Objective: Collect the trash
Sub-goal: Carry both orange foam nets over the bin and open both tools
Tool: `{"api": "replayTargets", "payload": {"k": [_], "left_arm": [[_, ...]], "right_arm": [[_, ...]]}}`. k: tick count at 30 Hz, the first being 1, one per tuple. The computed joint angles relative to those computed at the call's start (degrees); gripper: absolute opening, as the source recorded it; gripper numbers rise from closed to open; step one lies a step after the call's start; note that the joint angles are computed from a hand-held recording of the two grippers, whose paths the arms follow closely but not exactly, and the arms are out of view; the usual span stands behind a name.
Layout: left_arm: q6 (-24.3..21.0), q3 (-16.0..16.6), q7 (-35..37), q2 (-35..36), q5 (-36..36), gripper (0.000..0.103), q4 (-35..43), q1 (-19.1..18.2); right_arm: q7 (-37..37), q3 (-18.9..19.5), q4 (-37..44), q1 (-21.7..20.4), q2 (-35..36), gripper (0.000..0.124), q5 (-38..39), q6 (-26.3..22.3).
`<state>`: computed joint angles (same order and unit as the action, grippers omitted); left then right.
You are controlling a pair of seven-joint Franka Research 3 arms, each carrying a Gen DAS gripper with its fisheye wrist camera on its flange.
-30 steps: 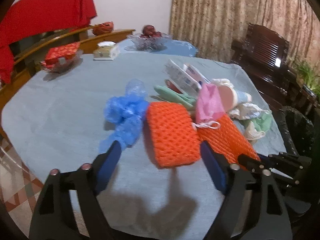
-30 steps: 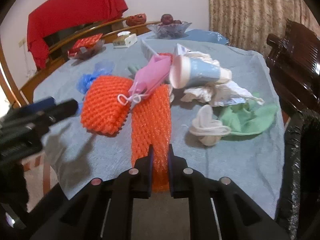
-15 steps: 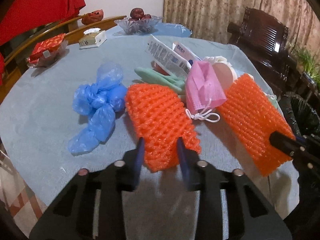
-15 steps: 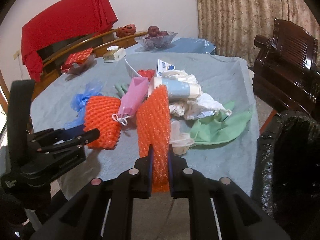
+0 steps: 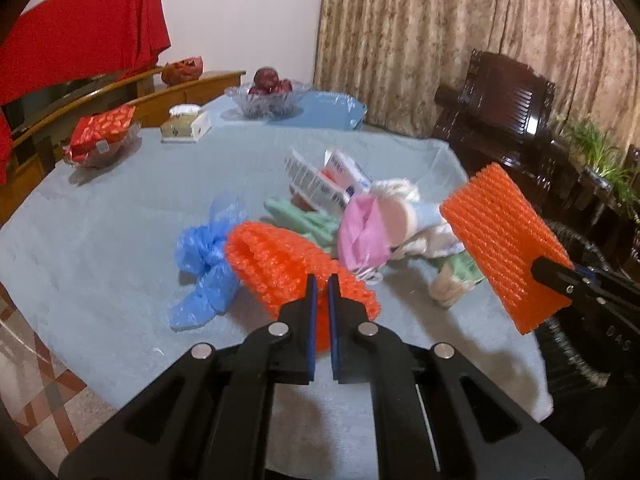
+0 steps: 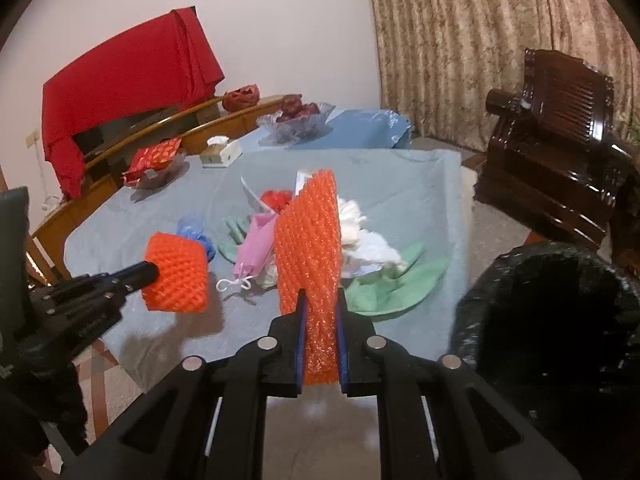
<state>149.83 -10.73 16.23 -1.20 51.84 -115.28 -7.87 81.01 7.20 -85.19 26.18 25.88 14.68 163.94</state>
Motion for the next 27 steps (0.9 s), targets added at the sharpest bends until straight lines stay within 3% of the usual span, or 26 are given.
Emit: {"api": "replayTargets", "payload": {"k": [7,14,19,27], "left_arm": [[3.1,-1.1,0.7,-0.2,1.9,0.004,3.5,-1.1],[8.4,-1.5,7.8,7.1,-1.1,0.004,12.7,-4.8],[11.2,-1.7,18.5,15.0,-7.7,0.004,20.9,-8.1],[11.1,-5.7,38.0,27.5,-23.5,0.004,33.3,-9.6]], "right_arm": [[2.8,-2.4,-5.7,-0.4,-4.9,0.012,-0.9,4.2],[13.1,-8.9,-12.6,0.8,-10.1,0.012,-7.9,7.7],[24.6,-14.6,-18.7,1.9,-13.9,0.012,-17.6,8.8],[39.6,-18.2,-23.6,-0.1,-17.0,0.013,-31.6,6.9]]}}
